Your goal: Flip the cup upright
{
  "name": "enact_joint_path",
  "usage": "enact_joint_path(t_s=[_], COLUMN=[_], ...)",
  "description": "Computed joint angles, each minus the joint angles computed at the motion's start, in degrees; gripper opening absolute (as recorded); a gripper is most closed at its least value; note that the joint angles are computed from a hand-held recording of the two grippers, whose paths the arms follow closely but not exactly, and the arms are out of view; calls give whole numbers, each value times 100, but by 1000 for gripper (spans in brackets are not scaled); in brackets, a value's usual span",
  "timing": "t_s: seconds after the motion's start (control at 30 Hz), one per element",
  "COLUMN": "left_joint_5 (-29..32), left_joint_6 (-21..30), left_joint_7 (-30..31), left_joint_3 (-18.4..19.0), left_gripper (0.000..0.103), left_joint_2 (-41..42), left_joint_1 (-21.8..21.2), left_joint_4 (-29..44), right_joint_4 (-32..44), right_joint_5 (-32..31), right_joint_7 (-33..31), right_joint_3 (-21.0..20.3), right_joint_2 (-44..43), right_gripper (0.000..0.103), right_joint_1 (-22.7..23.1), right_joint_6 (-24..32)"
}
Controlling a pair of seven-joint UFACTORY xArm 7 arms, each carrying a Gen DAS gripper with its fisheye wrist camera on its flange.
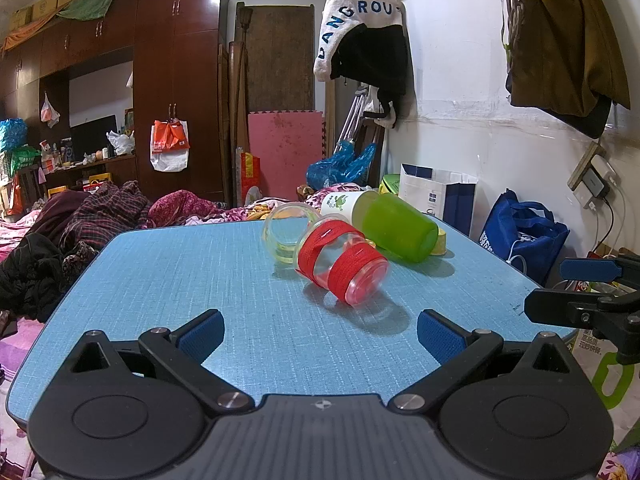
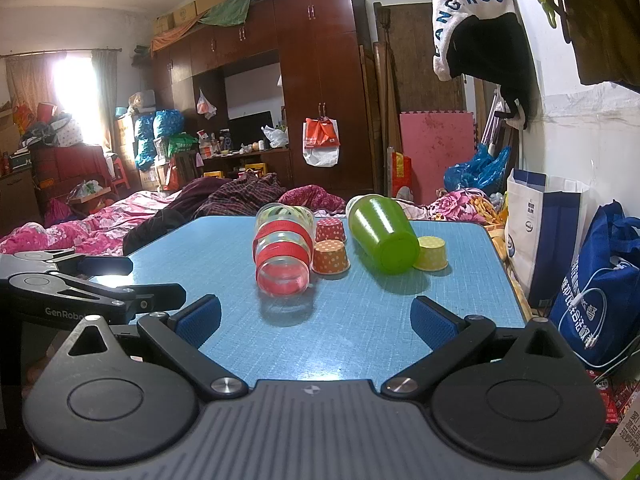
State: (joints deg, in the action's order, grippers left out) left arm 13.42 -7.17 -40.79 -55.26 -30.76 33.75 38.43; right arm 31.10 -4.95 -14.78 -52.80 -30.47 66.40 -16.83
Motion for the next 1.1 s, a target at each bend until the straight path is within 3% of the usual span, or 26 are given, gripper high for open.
enact_joint_path(t_s=[0.57, 0.83, 0.9, 1.1], left_joint_5=[-9, -107, -121, -490], left_joint_6=[-27, -88, -102, -893], left_joint_7=[-23, -16, -23, 91], left_joint_3=[-43, -59, -88, -371], left_gripper=[103, 103, 103, 103], left_joint_2=[-31, -54, -66, -185], left_joint_1=[60, 87, 132, 550], left_joint_4=[5, -23, -20, -154], right_joint_4=[-50, -100, 17, 377], right_joint_5=[38, -279, -398, -167], right_joint_7=[56, 366, 295, -18], right_joint_3=[34, -12, -326, -561], right_joint_2=[100, 168, 130, 213], right_gripper=[102, 102, 102, 102], right_joint_1=[18, -27, 167, 431], right_joint_6=[-110, -187, -94, 298])
